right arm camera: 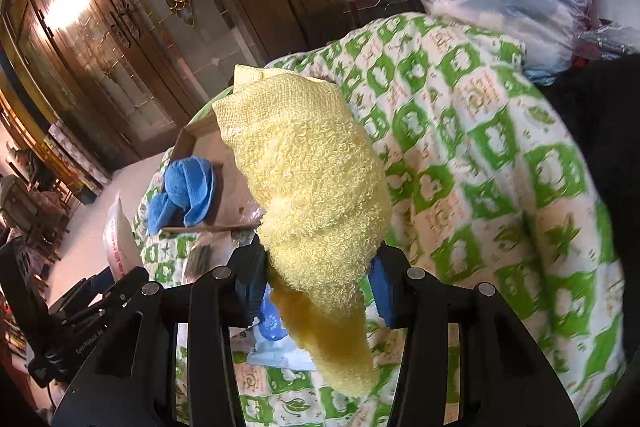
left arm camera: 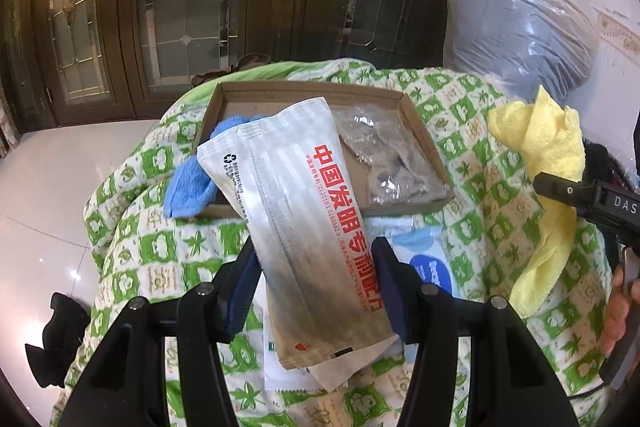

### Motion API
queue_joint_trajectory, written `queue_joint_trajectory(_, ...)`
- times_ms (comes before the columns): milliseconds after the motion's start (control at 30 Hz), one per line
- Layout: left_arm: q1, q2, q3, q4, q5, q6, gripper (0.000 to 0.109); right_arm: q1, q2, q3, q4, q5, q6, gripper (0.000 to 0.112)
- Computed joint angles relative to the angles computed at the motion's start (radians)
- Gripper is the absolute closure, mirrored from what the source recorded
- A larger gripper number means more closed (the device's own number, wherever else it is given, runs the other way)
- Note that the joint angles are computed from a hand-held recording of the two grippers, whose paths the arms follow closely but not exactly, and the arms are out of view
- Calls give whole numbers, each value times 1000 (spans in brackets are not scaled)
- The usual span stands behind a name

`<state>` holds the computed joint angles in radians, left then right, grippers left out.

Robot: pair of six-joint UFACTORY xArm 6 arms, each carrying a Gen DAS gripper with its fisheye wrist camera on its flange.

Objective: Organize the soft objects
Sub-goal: 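Lower the white packet and yellow towel into the tray with both grippers and release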

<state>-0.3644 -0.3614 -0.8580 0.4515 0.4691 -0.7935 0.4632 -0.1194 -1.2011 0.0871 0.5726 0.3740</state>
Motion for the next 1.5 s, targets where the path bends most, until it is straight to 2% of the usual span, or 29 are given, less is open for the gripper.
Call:
queue_joint_trajectory(200, 11, 60, -76, -32, -11, 47, 53, -29, 30, -68, 51, 52, -54, 69)
queue_joint_trajectory(467, 29, 142, -165, -137, -33, 152, 53, -36, 130, -227, 123, 118, -126, 69)
queue_joint_trajectory(833, 59, 239, -237, -226, -40, 237, 53, -27, 241, -359, 120, 145, -147, 69)
queue_joint_trajectory(1200, 72, 365, -363, -253, 1, 315, 53, -35, 344, -461, 128, 161, -134, 69)
queue_joint_trajectory(1367, 77, 430, -421, -275, 14, 351, 53, -48, 436, -574, 143, 199, -123, 69)
queue_joint_trajectory(1500, 83, 475, -453, -295, 22, 373, 53, -61, 535, -703, 224, 232, -136, 69)
